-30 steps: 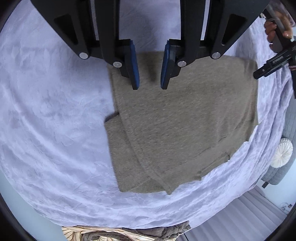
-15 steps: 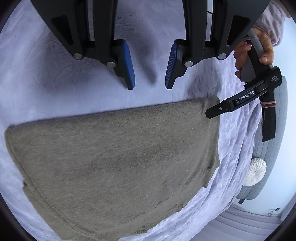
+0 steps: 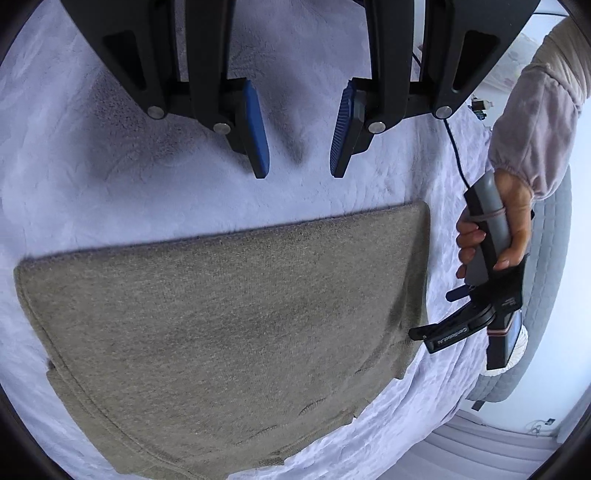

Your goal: Fold small clothes

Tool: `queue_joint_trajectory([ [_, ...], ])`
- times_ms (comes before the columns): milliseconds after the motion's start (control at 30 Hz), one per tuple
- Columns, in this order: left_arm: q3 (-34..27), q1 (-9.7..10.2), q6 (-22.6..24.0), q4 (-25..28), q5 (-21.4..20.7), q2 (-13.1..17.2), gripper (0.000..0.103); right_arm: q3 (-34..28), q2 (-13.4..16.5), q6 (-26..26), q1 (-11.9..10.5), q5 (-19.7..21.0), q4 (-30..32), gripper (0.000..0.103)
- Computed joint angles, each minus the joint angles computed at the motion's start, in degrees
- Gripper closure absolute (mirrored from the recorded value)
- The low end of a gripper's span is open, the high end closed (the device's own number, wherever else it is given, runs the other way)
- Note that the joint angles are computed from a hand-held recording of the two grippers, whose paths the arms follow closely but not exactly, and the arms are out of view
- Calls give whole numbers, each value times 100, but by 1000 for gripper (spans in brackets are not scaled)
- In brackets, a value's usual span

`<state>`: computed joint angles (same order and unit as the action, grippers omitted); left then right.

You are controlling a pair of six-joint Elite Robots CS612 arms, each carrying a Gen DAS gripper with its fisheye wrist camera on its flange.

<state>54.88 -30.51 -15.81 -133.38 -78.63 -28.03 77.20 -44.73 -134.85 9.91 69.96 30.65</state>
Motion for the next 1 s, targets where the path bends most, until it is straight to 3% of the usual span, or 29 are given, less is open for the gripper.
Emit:
queue_joint_trajectory([
  [100, -126, 87, -32, 209, -256, 80, 0, 24, 10, 34, -16, -38, -6, 66],
  [233, 211, 49, 270, 107, -35, -130, 0, 15, 21, 29, -39, -62, -9, 66],
  [367, 459, 50, 414, 76, -172, -297, 0, -81, 66, -27, -38, -97, 32, 66],
  [1000, 857, 70, 573, 58, -407, -532, 0, -248, 188, 98, 3, -228, 129, 64],
])
